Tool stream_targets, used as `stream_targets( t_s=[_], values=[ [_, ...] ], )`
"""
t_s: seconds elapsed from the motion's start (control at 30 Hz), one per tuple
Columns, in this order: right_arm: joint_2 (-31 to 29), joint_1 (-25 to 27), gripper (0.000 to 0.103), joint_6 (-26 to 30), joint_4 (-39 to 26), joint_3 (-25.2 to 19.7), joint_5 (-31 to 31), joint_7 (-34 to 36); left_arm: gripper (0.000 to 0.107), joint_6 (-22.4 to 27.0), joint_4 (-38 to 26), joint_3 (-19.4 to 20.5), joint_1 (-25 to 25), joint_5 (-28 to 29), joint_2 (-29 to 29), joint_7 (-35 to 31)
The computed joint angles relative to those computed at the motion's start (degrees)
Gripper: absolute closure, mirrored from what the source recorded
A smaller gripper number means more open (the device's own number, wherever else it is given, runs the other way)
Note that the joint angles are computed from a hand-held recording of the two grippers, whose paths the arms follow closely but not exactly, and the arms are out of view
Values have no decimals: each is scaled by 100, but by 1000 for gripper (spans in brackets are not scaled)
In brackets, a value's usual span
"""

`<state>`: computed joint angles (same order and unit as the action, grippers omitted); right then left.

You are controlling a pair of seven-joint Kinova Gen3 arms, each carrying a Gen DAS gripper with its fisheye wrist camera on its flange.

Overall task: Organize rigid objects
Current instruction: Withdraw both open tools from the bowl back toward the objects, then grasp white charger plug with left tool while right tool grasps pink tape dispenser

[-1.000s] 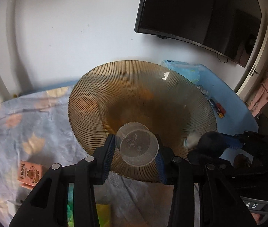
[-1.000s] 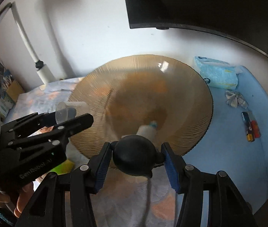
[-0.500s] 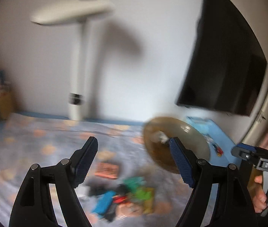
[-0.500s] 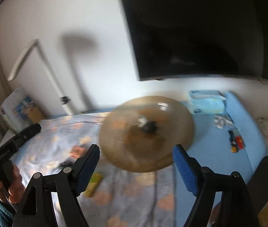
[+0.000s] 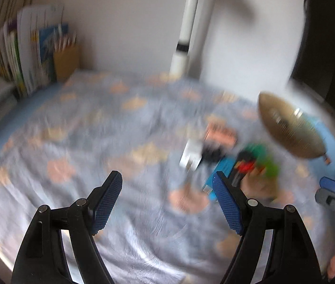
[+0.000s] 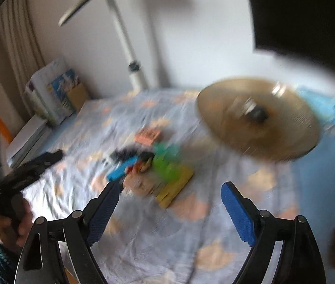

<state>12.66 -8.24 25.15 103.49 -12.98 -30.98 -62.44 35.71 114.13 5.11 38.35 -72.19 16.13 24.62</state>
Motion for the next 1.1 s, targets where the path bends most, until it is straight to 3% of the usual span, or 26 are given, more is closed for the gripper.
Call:
stream_targets(
  t_s=[0.1,0.2,0.27,0.37,0.6,0.87,0.93,1.03,1.1],
  values=[
    [273,-294,16,-446,341,53,-118,218,30,9,23,15,7,36,173,105],
    [382,-714,16,-752,436,209,496,-228,30,183,-23,-194,259,-65,250,191],
    [477,-817,16,-876,446,205,962,-552,30,213,-121,11,70,199,320,-102],
    [594,-845,16,-722,311,187,1430,-1061,30,331,-265,-49,146,440,391,-425],
    [662,-586,16,-694,263,-53,1581,-1253,30,292,-367,-180,211,742,422,-775],
    [652,-702,16,-656,242,9,1855,-1461,31,308,-435,-257,263,904,445,-1035],
    [652,-751,16,-493,155,68,1873,-1534,31,197,-475,-212,177,1020,444,-1378],
    [740,-486,16,-20,-144,-217,1635,-1252,35,0,-568,-196,45,1305,391,-1912],
    [779,-771,16,293,-394,4,1859,-1393,37,-286,-612,-156,-180,1553,292,-2377]
  ],
)
